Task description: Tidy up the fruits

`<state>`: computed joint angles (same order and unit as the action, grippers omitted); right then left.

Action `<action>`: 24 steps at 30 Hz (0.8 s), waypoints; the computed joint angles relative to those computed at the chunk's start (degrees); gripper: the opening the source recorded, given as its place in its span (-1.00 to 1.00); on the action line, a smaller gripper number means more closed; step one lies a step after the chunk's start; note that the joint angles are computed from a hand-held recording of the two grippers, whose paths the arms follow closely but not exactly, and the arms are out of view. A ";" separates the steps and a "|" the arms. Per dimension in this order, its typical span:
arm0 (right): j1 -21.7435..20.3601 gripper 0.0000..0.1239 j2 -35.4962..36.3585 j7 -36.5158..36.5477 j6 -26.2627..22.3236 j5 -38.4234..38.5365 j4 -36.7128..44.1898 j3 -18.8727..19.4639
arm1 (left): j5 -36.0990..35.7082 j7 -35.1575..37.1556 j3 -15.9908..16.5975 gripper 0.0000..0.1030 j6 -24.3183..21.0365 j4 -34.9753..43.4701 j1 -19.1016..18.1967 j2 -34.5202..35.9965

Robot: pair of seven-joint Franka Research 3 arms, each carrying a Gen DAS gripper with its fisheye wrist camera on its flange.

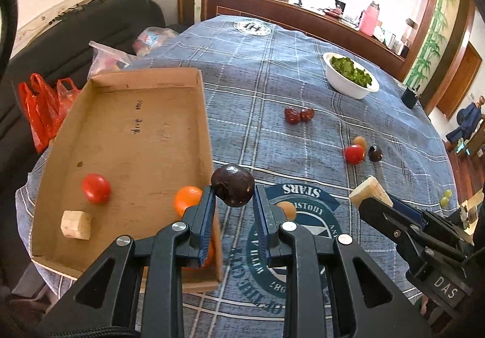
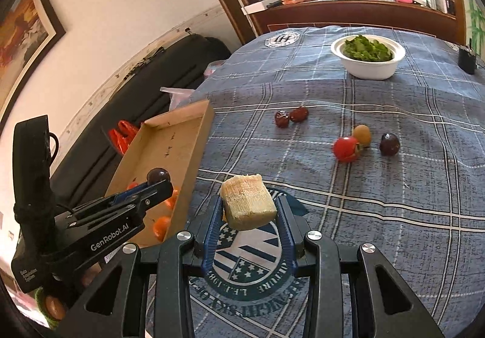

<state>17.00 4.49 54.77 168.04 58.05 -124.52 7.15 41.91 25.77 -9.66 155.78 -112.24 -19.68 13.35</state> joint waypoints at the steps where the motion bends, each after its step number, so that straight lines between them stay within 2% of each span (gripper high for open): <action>1: 0.07 -0.42 0.31 0.19 -0.04 -0.33 0.36 0.00 | 0.09 -0.17 0.12 -0.56 0.16 -0.28 0.08 -0.22; 24: 0.87 -0.42 3.21 6.18 -2.21 -8.67 4.30 1.08 | 5.11 -5.02 0.90 -0.56 -1.66 -2.63 2.34 -2.54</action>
